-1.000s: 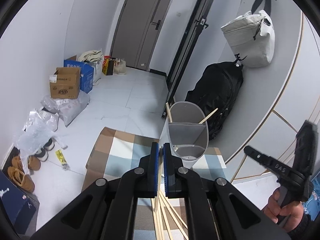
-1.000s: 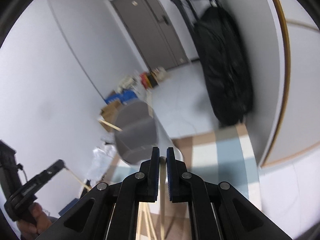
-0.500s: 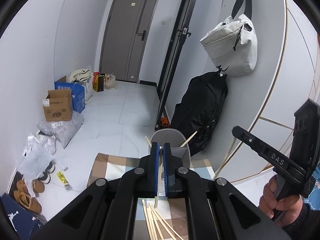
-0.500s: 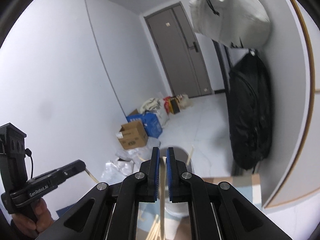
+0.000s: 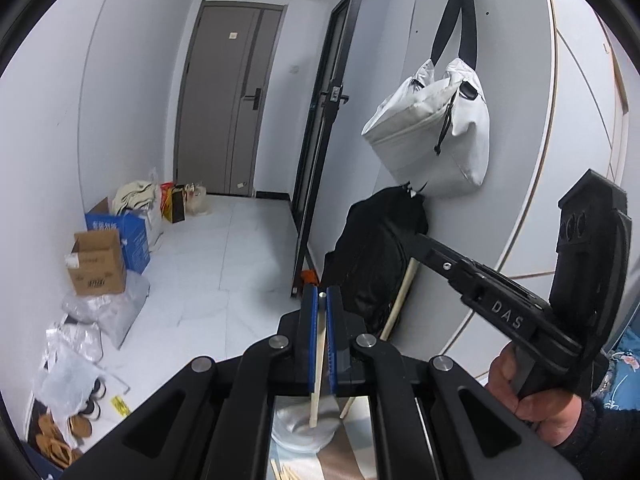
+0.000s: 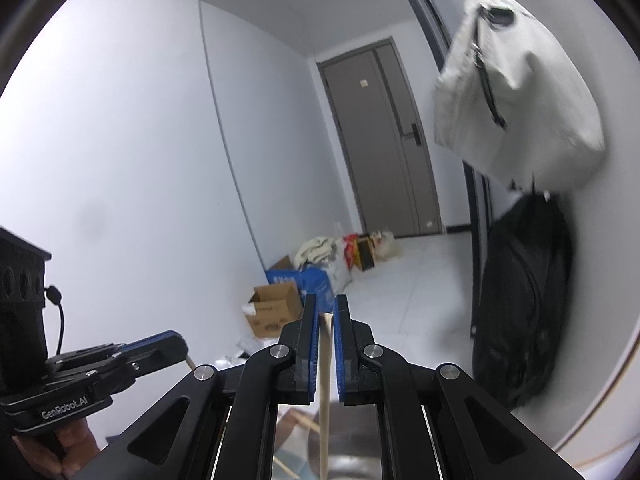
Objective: Organize utensils
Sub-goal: 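Open both tools above the white holder, dropping the chopsticks inside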
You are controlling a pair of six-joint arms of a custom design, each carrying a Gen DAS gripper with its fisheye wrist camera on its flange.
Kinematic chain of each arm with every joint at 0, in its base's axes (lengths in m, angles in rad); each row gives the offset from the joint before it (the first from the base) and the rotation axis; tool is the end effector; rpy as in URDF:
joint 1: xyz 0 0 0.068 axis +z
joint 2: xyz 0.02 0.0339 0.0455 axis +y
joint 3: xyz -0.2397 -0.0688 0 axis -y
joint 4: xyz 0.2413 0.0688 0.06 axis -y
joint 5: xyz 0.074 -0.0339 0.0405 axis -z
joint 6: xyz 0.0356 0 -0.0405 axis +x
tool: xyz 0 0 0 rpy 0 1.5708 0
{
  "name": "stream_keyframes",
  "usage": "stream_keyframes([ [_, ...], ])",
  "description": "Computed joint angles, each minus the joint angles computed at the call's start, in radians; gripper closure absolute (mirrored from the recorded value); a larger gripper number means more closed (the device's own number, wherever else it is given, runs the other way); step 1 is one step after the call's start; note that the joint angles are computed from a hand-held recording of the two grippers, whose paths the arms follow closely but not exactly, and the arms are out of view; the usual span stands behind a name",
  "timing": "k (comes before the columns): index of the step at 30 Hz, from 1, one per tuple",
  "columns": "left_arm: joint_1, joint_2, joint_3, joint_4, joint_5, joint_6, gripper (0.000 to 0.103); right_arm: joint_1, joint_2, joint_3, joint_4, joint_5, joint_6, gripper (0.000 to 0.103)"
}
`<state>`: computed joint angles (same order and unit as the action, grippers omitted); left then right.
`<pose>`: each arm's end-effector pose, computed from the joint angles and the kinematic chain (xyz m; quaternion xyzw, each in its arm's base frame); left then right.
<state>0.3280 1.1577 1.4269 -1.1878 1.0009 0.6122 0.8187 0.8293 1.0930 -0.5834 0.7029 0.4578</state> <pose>0.1961 0.0351 0.3810 0.2699 0.8010 -0.2779 0.4565 0.1339 0.1095 0.3793 0.0617 0.7849 0.1034 0.6078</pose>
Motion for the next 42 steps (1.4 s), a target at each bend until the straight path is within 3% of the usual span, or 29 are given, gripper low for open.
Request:
stream_keyframes([
  [5, -0.122, 0.030, 0.008, 0.151, -0.089, -0.138, 0.103, -0.136, 0.052, 0.013, 0.088, -0.116, -0.077, 0.097],
  [15, -0.212, 0.106, -0.048, 0.339, -0.190, -0.236, 0.103, -0.340, 0.110, -0.104, 0.265, -0.286, -0.103, 0.097],
  [23, -0.159, 0.182, -0.063, 0.313, -0.136, -0.187, 0.103, -0.410, 0.148, -0.198, 0.327, -0.384, -0.076, 0.097],
  [31, -0.183, 0.189, -0.077, 0.310, -0.191, -0.210, 0.103, -0.384, 0.153, -0.244, 0.390, -0.352, -0.127, 0.097],
  [37, -0.186, 0.196, -0.106, 0.303, -0.215, -0.203, 0.103, -0.401, 0.164, -0.281, 0.383, -0.424, -0.115, 0.097],
  [42, -0.183, 0.176, -0.137, 0.283, -0.253, -0.186, 0.102, -0.388, 0.135, -0.299, 0.337, -0.458, -0.093, 0.089],
])
